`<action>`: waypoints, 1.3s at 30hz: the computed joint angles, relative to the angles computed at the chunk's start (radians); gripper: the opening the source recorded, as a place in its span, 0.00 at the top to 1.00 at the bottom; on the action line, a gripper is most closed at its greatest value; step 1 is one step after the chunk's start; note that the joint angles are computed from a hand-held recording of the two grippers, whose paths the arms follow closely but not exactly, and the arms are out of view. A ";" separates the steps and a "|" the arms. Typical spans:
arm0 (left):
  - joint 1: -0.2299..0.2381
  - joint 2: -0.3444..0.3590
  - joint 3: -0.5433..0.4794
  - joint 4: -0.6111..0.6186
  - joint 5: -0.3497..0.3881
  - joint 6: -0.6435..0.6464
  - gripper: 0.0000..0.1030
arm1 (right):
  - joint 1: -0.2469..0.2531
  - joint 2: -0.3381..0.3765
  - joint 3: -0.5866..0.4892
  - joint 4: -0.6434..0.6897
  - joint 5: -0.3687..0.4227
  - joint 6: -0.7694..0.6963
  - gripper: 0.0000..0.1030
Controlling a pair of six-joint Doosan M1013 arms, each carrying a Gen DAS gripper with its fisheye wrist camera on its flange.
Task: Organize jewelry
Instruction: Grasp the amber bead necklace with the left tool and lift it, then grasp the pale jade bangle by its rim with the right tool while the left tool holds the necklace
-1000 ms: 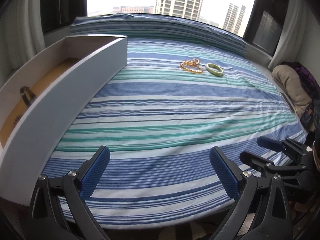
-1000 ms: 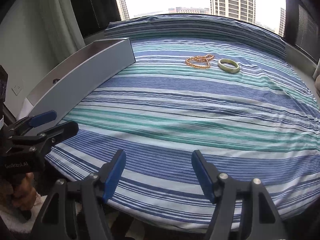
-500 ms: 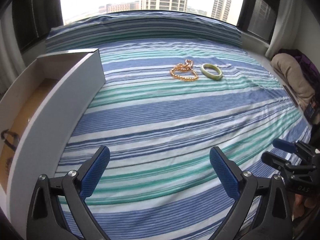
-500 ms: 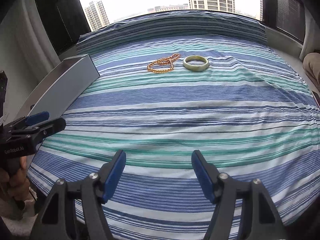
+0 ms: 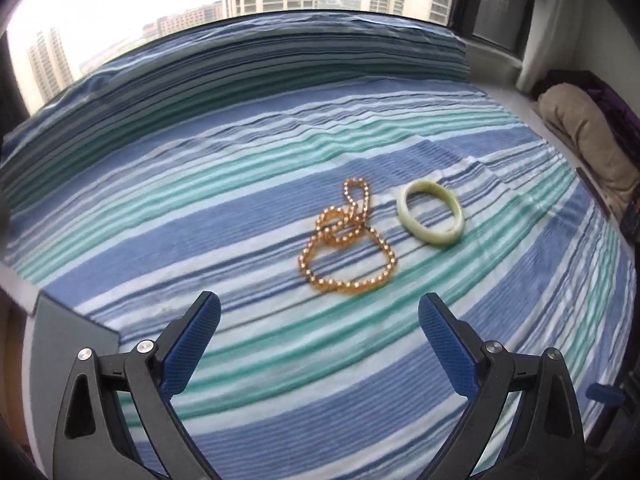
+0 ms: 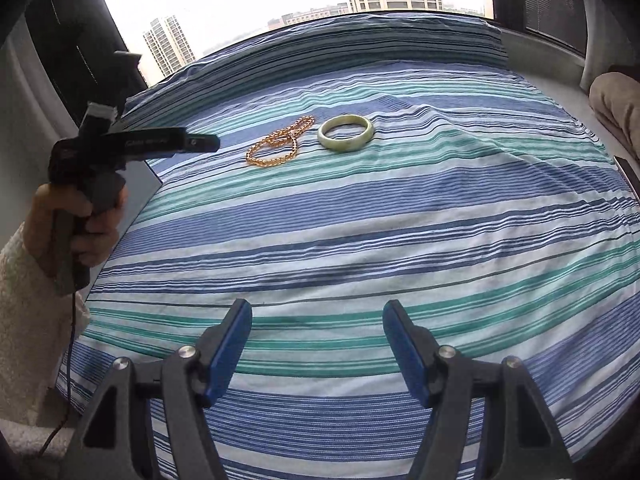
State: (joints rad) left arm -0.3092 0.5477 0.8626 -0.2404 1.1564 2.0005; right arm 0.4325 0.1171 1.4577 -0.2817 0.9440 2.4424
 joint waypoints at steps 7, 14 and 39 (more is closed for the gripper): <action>-0.051 0.111 -0.117 0.096 -0.007 0.005 0.03 | -0.016 -0.014 0.027 0.035 -0.006 -0.006 0.33; -0.038 0.153 -0.156 0.036 0.054 -0.047 0.51 | -0.033 -0.032 0.060 0.047 -0.003 0.011 0.33; 0.139 -0.120 0.233 -0.197 0.051 -0.098 0.95 | -0.247 0.303 -0.412 0.371 0.139 -0.551 0.38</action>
